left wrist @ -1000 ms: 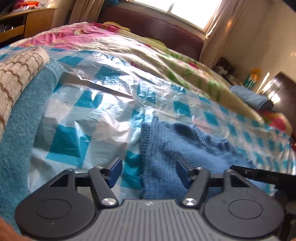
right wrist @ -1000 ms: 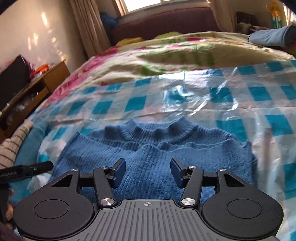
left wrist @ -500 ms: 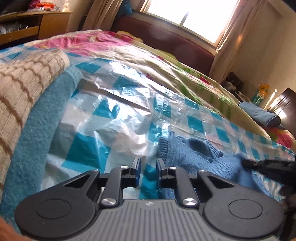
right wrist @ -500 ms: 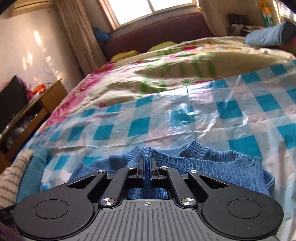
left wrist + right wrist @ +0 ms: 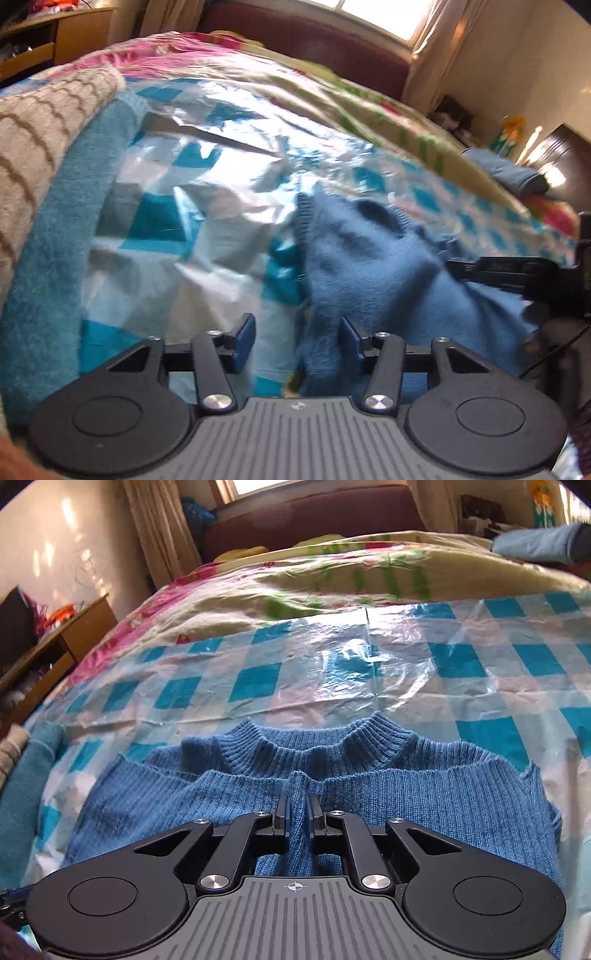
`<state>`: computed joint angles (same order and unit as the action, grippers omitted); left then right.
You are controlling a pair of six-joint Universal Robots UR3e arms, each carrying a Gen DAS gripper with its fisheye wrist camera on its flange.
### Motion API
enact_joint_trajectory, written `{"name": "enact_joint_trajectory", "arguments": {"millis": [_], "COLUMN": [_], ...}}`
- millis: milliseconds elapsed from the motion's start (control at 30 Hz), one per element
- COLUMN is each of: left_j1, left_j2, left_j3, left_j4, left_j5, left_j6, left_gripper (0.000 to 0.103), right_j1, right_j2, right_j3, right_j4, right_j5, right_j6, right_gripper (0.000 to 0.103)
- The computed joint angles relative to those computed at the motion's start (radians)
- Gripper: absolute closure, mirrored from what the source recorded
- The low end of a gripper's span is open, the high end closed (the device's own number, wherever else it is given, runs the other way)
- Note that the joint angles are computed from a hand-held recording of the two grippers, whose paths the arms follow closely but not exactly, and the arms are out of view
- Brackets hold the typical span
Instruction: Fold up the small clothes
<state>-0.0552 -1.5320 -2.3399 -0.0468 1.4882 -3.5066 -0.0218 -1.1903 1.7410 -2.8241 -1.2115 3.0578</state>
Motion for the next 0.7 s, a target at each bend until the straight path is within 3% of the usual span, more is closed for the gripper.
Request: {"name": "enact_joint_trajectory", "arguments": {"millis": [33, 167, 233, 400, 533, 700], "left_j1": [-0.003, 0.043, 0.088, 0.130, 0.074, -0.024], "left_j2": [0.000, 0.019, 0.073, 0.193, 0.155, -0.037], "left_j3": [0.013, 0.013, -0.038, -0.123, -0.075, 0.066], "left_j4": [-0.027, -0.094, -0.090, -0.046, 0.023, 0.082], "left_j5": [0.029, 0.078, 0.033, -0.022, -0.049, -0.044], "left_j6": [0.005, 0.001, -0.007, -0.031, -0.022, 0.010], "left_gripper": [0.069, 0.082, 0.082, 0.081, 0.078, 0.075], "right_j1": [0.003, -0.020, -0.031, -0.100, -0.106, -0.055], "right_j2": [0.003, -0.001, -0.020, -0.146, -0.198, -0.136], "right_j3": [0.000, -0.008, -0.001, 0.125, 0.170, 0.153], "right_j4": [0.001, 0.030, 0.042, 0.002, 0.002, -0.007], "right_j5": [-0.006, 0.022, 0.031, 0.119, 0.144, 0.130], "right_j6": [-0.002, 0.029, 0.030, 0.014, -0.054, -0.081], "right_gripper": [0.091, 0.091, 0.089, 0.065, 0.065, 0.065]}}
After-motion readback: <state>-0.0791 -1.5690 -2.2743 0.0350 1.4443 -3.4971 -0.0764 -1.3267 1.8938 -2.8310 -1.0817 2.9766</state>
